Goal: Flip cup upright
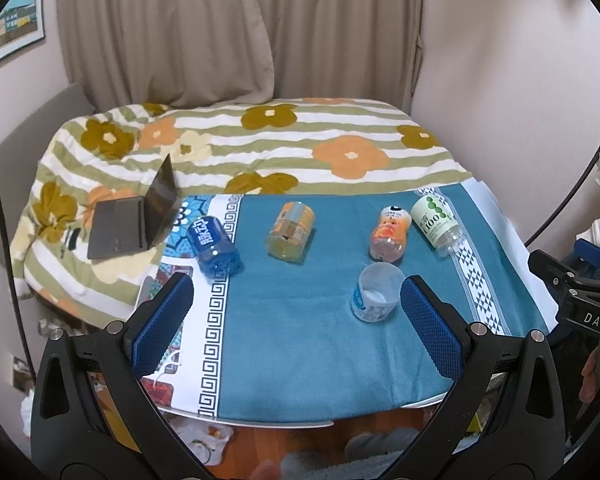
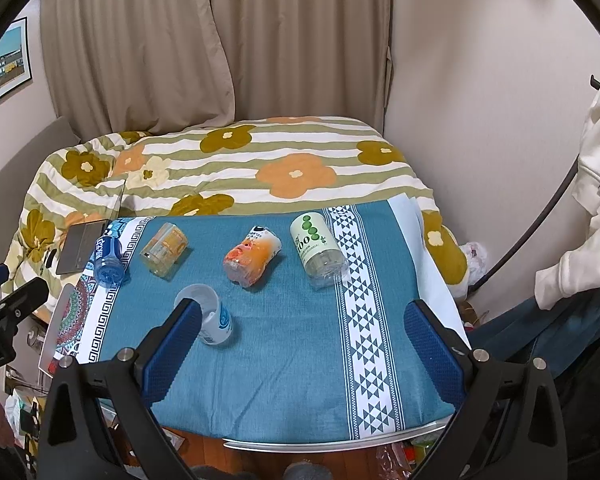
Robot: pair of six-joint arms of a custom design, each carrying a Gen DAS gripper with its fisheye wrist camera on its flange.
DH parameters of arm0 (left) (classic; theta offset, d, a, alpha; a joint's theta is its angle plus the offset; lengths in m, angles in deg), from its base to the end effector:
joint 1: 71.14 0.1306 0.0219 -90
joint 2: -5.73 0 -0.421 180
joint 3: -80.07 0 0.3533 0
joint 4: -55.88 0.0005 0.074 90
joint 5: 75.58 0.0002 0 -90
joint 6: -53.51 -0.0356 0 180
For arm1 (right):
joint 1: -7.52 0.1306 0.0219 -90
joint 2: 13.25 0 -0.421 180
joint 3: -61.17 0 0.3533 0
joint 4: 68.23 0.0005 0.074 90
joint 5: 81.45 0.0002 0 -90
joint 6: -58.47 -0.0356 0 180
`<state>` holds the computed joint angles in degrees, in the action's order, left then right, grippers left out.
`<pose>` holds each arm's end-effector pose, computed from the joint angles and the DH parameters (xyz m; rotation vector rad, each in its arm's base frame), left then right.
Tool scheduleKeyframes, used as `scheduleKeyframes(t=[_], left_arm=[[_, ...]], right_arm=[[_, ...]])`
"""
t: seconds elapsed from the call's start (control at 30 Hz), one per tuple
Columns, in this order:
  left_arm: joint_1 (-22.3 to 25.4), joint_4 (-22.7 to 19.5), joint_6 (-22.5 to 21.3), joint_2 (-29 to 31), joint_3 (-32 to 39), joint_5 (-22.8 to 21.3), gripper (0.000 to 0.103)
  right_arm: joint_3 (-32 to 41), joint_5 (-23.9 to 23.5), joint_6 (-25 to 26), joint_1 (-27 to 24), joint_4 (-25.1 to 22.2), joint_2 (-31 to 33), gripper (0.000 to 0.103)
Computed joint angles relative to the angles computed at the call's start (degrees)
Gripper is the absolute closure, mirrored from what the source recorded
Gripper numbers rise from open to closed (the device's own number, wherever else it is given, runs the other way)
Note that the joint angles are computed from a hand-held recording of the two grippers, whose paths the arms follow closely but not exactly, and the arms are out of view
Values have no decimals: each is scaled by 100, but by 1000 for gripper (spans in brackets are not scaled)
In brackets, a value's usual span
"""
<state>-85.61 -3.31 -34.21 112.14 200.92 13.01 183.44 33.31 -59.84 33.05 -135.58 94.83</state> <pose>0.5430 -0.1397 0.5453 0.2380 2.3424 -0.1143 0.5108 0.2269 0.5322 0.2317 2.3758 -0.1070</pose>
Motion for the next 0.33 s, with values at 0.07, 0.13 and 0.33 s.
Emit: scheduleKeyframes(t=[0.07, 0.13, 0.33], left_arm=[[-20, 77, -18, -15, -50, -110, 0], [-30, 122, -37, -21, -66, -202, 0], [-33, 184, -40, -2, -78, -346, 0]], right_arm=[[-10, -22, 4, 1, 15, -4, 2], [-56, -75, 6, -11, 66, -15, 2], [-185, -244, 70, 7, 278, -7, 2]])
